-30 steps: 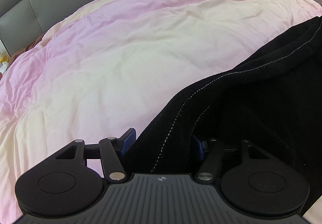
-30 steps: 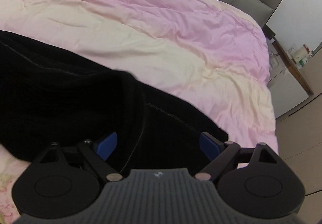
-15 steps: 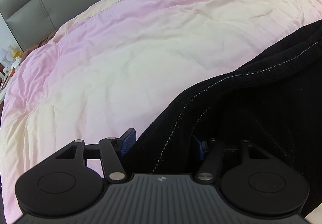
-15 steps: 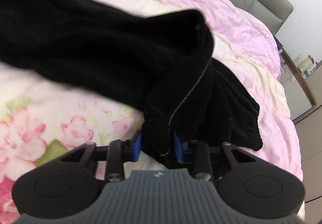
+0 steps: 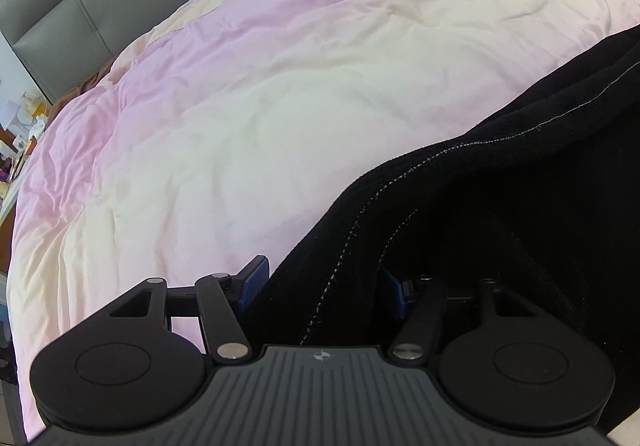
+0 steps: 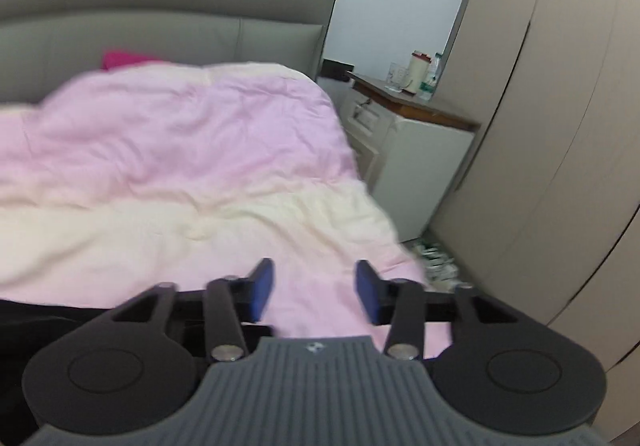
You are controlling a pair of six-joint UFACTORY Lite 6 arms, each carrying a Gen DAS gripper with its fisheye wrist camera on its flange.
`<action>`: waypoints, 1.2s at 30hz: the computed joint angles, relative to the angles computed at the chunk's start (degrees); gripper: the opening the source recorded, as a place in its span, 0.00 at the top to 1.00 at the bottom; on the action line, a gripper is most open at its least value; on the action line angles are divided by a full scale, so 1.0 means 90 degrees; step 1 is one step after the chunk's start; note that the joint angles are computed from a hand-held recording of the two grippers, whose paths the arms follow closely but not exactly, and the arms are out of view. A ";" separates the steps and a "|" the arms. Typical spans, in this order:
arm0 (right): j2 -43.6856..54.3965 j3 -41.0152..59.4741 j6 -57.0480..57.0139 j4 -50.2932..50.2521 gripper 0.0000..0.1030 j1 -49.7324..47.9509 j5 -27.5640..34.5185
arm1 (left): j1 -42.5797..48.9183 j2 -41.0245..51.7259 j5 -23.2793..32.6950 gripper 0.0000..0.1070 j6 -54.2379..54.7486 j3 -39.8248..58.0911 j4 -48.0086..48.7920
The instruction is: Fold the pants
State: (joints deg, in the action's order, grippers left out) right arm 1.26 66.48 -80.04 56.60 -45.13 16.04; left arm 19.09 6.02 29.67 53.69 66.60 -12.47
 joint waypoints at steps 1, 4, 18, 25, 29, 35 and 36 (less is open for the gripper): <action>-0.0338 -0.0516 -0.0469 0.0400 0.46 -0.0070 0.0189 | -0.0008 0.0068 -0.0039 0.30 -0.0056 0.0018 0.0009; -0.1018 -0.1948 -0.1438 0.0913 0.46 -0.0025 -0.0010 | -0.0102 0.0163 -0.0174 0.26 -0.0415 0.0023 0.0219; 0.1213 -0.2566 -0.0319 0.4253 0.49 -0.2018 0.2241 | -0.0147 -0.0039 -0.0237 0.26 -0.0596 -0.0149 0.0410; 0.0291 -0.2617 -0.1687 0.5294 0.88 -0.1626 0.1798 | -0.0051 0.0111 -0.0041 0.26 -0.0318 0.0068 0.0195; -0.0150 -0.2290 -0.1936 0.5013 0.88 -0.1589 0.2070 | -0.0067 0.0202 -0.0084 0.26 -0.0484 0.0102 0.0268; 0.1158 -0.1461 0.1194 0.2722 0.80 -0.1531 0.0213 | 0.0018 0.0065 -0.0075 0.26 -0.0174 -0.0007 -0.0008; 0.0879 -0.1661 0.1060 0.2879 0.80 -0.1607 0.0221 | 0.0043 0.0090 -0.0046 0.26 -0.0056 0.0023 -0.0092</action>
State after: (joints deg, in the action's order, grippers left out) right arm 9.17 51.53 -70.51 82.51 -59.59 18.03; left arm 19.48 6.82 29.26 53.18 66.81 -13.30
